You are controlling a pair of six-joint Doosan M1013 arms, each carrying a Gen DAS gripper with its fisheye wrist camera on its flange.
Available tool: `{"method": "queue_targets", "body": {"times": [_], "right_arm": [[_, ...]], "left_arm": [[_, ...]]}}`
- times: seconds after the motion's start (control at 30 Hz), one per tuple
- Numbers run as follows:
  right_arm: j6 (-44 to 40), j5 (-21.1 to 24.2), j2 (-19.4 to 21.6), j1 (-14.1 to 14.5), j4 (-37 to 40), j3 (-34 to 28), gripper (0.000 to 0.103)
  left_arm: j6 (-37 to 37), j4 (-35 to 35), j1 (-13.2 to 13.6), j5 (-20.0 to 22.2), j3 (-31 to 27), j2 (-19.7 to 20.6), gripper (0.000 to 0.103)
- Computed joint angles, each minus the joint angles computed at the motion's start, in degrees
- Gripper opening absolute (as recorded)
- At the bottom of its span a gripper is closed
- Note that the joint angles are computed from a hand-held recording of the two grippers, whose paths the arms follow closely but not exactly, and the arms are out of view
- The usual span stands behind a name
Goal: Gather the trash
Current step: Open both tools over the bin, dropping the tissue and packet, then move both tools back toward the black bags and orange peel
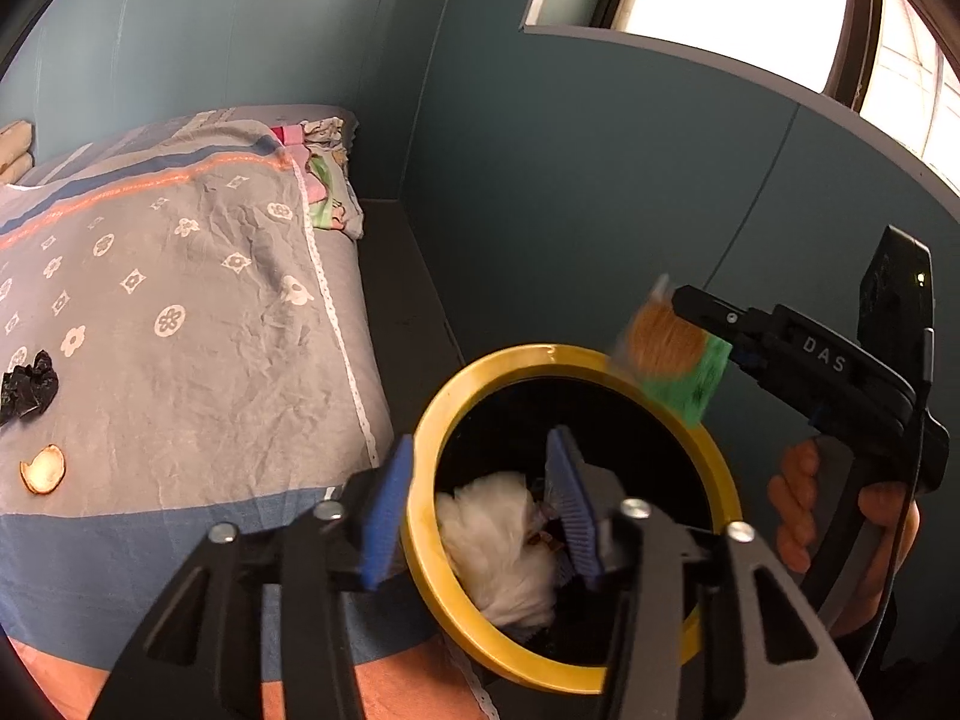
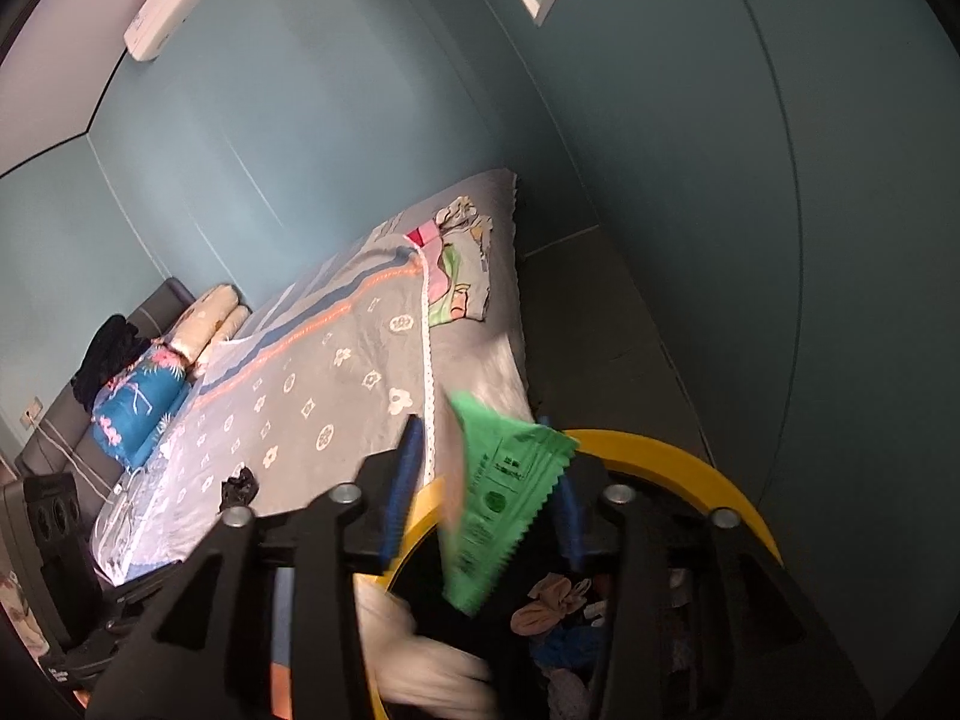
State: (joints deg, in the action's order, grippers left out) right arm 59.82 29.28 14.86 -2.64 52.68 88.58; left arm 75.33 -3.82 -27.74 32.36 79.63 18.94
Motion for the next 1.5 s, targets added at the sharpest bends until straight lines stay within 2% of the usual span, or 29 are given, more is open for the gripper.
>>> {"method": "queue_targets", "body": {"times": [0.1, 0.27, 0.4, 0.5, 0.6, 0.97, 1.17, 1.33, 1.5], "right_arm": [[0.1, -0.4, 0.0, -0.2, 0.5, 0.0, 0.048], [-2.6, -0.8, -0.3, -0.4, 3.3, 0.4, 0.065], [-7.5, 0.3, 0.0, -0.2, 7.4, 0.2, 0.071], [-10.6, 0.5, 0.0, 0.3, 9.2, -0.1, 0.074], [-13.7, 0.4, -0.2, 1.0, 11.4, -0.2, 0.077], [-17.9, 1.7, -0.3, 3.8, 13.1, -2.2, 0.086], [-18.2, 3.3, 1.0, 6.1, 11.7, -4.4, 0.088], [-19.8, 5.0, 2.6, 8.6, 11.4, -6.7, 0.089], [-16.9, 7.8, 5.2, 11.3, 8.6, -10.1, 0.089]], "left_arm": [[-0.8, 0.4, 0.2, -0.2, 0.1, -0.2, 0.055], [-5.8, 4.0, 0.7, -1.8, 1.0, -0.9, 0.071], [-10.7, 8.8, 1.0, -2.7, 1.5, -1.5, 0.08], [-12.3, 10.0, 1.4, -3.3, 2.0, -2.1, 0.082], [-16.1, 14.4, 1.8, -4.0, 2.7, -2.8, 0.084], [-24.2, 21.7, 5.0, -4.6, 5.0, -5.1, 0.088], [-29.5, 27.0, 7.7, -3.9, 6.2, -6.2, 0.089], [-33.5, 28.2, 11.0, -3.4, 7.0, -7.0, 0.09], [-35.4, 29.1, 13.9, -2.9, 7.3, -7.2, 0.09]]}}
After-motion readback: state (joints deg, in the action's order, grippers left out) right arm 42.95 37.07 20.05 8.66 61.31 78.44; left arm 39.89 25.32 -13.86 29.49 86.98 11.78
